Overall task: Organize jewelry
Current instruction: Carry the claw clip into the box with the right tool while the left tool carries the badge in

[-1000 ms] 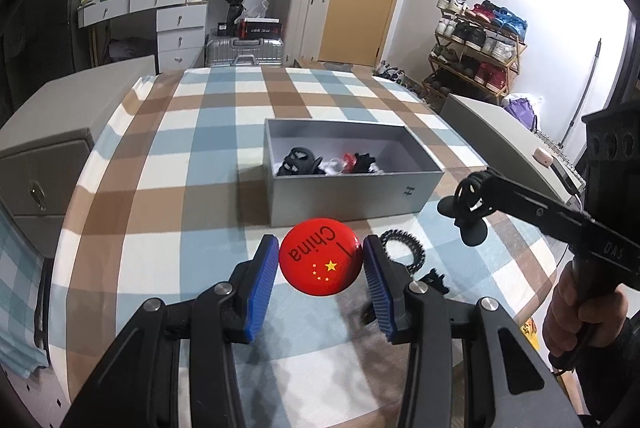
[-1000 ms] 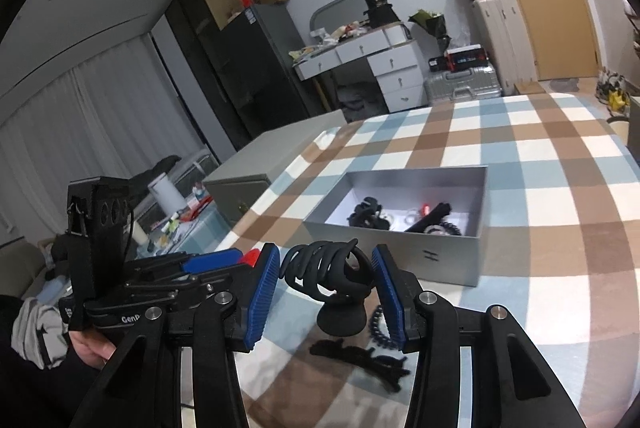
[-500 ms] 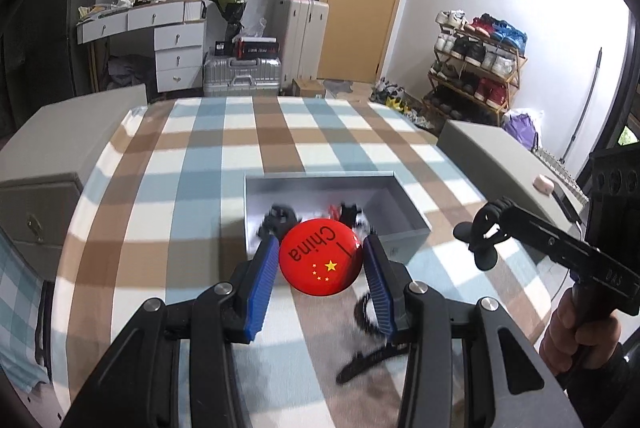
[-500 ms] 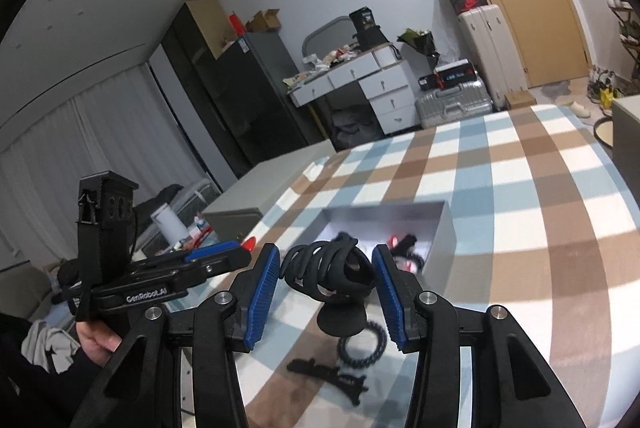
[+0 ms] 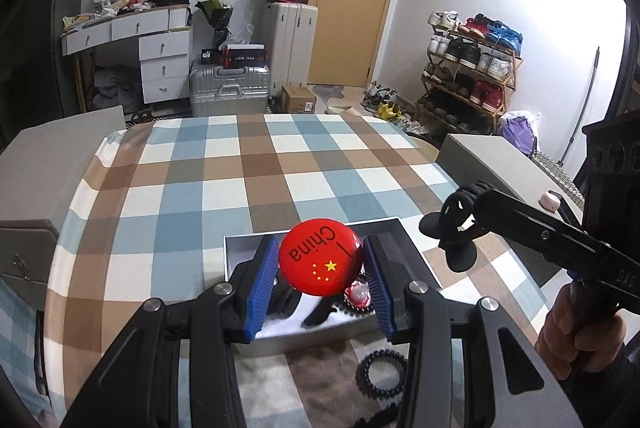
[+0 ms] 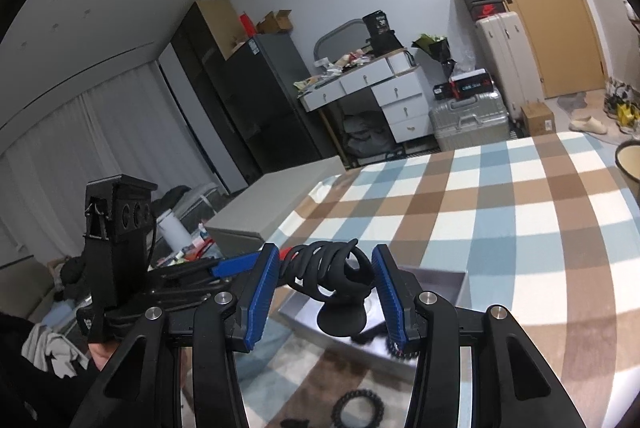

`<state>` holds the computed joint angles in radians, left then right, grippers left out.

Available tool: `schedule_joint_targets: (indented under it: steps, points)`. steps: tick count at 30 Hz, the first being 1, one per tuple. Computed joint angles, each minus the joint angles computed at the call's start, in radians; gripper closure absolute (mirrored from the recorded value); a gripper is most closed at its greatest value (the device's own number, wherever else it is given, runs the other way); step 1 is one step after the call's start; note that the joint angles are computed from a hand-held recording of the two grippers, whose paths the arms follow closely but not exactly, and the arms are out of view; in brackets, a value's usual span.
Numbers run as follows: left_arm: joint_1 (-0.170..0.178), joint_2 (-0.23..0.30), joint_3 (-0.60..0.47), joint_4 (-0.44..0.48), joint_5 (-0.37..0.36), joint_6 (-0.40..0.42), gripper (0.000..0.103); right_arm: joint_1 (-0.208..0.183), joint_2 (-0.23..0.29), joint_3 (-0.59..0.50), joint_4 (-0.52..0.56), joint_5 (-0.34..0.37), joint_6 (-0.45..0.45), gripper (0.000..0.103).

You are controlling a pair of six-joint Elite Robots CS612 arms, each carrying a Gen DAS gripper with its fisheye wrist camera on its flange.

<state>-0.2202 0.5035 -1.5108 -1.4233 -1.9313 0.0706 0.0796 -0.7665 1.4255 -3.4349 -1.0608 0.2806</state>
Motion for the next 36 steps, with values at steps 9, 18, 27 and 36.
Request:
schedule_joint_targets:
  steps: [9,18,27,36]
  points:
    - [0.005,-0.014,0.053,0.022,-0.033,0.002,0.066,0.005,0.040,-0.072,0.092,-0.012,-0.011,0.056]
    - [0.001,-0.023,0.086,0.053,-0.056,0.024,0.066,0.006,0.066,-0.112,0.165,-0.023,-0.023,0.056]
    - [0.001,-0.025,0.107,0.083,-0.066,0.047,0.066,0.003,0.085,-0.138,0.235,-0.028,-0.004,0.056]
    - [0.005,-0.036,0.120,0.107,-0.075,0.051,0.042,-0.001,0.085,-0.138,0.220,0.001,0.013,0.039]
